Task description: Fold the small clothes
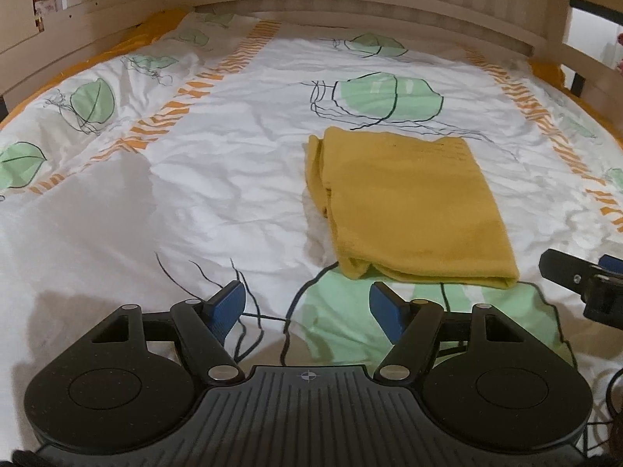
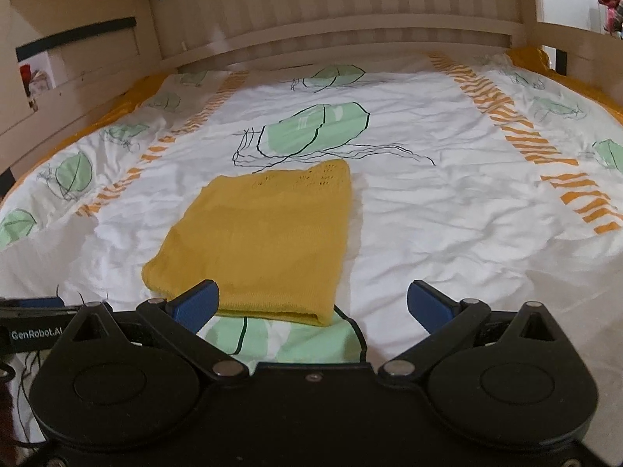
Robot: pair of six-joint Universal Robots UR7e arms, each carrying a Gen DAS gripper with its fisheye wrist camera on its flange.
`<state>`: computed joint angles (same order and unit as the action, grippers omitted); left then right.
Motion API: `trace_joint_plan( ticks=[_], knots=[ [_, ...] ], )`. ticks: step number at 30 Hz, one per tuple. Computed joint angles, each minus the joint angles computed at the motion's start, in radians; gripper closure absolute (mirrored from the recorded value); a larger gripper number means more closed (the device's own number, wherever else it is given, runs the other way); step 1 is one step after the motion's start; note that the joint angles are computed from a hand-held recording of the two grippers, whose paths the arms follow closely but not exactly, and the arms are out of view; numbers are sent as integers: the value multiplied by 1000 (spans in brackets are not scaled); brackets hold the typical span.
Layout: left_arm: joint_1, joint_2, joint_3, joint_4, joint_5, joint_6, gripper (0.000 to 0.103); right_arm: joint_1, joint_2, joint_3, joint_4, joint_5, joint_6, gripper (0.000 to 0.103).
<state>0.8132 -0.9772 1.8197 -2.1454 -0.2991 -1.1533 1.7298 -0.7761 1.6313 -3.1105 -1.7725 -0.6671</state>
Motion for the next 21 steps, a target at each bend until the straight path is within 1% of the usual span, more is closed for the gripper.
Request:
trace_joint_plan(
  ticks=[3,10,21],
  knots=[
    [0,0,-3,15,2,-11,34,0,1,-2,5,-3,-6,1],
    [0,2,-10,29,-1,-20,34,-3,1,-12,29,-4,20,1],
    [5,4,-15,17,-10,-5,34,-3,3,-21,48,-9,26,1]
  ],
)
